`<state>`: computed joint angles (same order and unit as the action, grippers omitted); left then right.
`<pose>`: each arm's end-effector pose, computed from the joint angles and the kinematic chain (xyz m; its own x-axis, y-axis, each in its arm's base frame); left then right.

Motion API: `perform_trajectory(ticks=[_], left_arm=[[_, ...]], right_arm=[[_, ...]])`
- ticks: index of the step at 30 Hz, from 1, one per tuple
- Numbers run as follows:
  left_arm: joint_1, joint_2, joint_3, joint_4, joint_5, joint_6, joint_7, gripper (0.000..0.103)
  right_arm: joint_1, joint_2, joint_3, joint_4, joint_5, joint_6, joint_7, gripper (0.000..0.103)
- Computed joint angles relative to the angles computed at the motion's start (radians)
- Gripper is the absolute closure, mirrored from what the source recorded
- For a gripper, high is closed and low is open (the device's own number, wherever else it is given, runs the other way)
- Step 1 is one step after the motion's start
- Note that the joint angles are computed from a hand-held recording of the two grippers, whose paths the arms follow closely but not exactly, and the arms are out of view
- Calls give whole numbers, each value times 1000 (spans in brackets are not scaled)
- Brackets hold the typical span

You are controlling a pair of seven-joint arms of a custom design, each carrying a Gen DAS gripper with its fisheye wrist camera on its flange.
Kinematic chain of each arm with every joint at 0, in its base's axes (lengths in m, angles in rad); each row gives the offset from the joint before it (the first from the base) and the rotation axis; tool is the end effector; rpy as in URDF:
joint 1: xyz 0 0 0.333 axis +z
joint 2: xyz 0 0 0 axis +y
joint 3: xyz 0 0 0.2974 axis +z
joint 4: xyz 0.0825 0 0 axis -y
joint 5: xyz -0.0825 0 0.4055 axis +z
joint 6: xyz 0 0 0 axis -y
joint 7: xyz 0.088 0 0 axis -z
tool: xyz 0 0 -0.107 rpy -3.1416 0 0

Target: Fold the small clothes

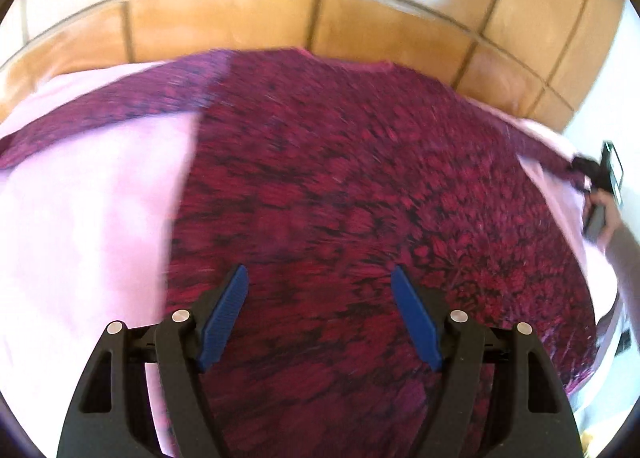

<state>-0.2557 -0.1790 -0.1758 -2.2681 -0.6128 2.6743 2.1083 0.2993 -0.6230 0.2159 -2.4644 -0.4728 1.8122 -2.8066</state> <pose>0.5071 -0.2171 0.4647 -0.5316 -0.8257 0.1888 -0.7239 0.3272 -0.6073 0.3597 0.1650 0.4921 -0.9514 -0.2896 -0.1051 -0.1897 0.8195 -0.5408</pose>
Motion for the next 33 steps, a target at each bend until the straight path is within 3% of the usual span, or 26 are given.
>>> perform_trajectory(ticks=[4,9,14,20,23,25,30,33], left_arm=[[36,-37,21,-33,22,14,-60,30],[68,-55,61,-52,-15,-62,-93,30],[78,-84,83,-88,-67,-122,-59,33],[69,-117,97,-127,-158,-166,41,57],[67,-126,88,-140,-160,-168,75,78],[63,-139,84,-153,-160,-153,97,86],[70,-177,108,-159,-170,-198,137,91],[88,-202,108,-184,-138,-227,124,91]], right_arm=[[52,-53,12,-6,16,80,-36,45],[136,-19,-6,-28,83,517,-114,55],[219,148,8,43,216,754,-230,65],[280,232,51,120,322,687,-276,66],[294,238,68,139,329,681,-259,81],[307,272,84,199,323,630,-266,87],[328,288,107,325,254,426,-342,92],[359,294,104,355,290,371,-408,92]])
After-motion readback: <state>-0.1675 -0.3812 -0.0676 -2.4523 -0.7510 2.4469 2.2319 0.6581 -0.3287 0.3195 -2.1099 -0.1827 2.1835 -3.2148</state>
